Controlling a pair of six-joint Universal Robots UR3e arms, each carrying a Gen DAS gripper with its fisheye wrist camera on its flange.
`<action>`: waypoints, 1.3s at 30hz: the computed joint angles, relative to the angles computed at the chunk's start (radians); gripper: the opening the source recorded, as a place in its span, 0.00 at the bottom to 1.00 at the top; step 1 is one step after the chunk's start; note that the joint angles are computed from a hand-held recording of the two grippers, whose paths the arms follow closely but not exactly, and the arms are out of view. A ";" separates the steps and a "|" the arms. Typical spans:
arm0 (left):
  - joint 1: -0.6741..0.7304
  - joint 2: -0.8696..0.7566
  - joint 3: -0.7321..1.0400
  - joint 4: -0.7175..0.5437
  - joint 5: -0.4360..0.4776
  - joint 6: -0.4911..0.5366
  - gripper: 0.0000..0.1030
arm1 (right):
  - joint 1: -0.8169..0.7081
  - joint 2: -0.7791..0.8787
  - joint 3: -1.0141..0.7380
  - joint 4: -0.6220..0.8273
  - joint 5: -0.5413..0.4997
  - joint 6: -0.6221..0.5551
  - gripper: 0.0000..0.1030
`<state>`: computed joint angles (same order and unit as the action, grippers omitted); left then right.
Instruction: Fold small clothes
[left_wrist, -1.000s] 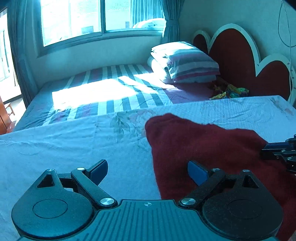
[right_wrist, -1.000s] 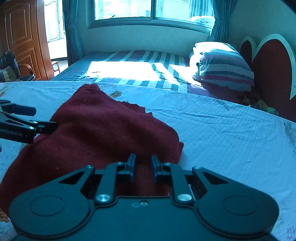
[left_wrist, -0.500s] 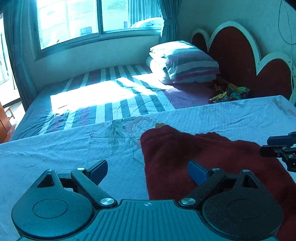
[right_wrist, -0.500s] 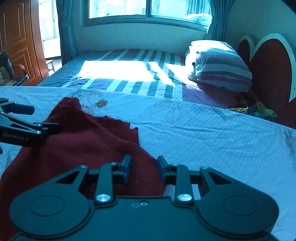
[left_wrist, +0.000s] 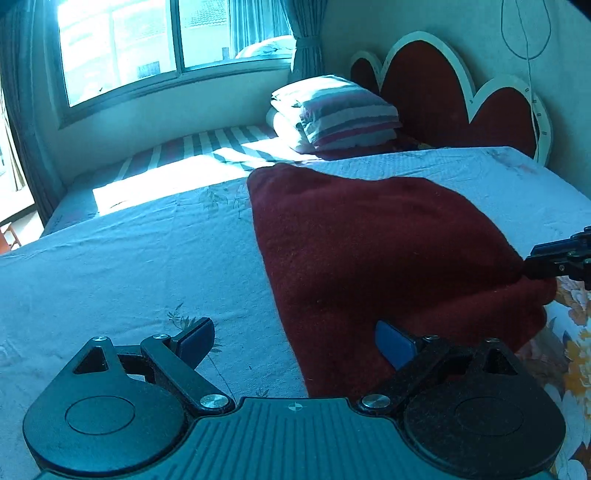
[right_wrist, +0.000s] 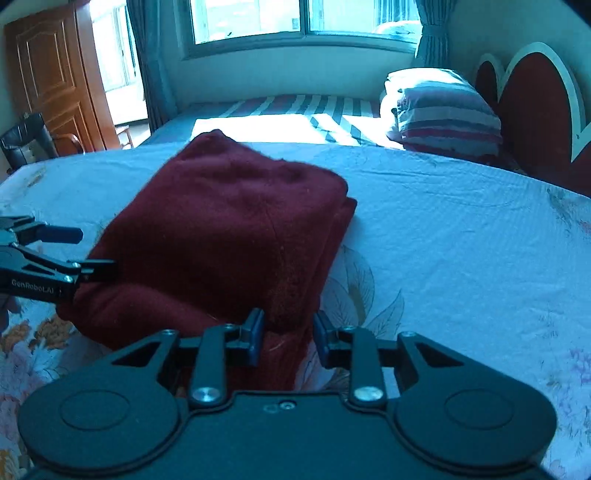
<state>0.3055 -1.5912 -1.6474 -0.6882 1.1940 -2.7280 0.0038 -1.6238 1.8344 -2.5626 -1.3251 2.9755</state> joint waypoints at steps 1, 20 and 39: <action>0.011 0.017 -0.004 -0.034 -0.016 -0.002 0.91 | -0.013 -0.036 0.023 -0.009 0.026 0.011 0.29; -0.098 0.085 -0.143 -0.005 0.125 -0.072 0.91 | 0.152 0.021 0.087 -0.123 -0.114 -0.022 0.21; -0.186 -0.291 0.369 -0.052 0.197 -0.338 0.92 | 0.118 0.281 -0.217 -0.119 -0.098 0.029 0.27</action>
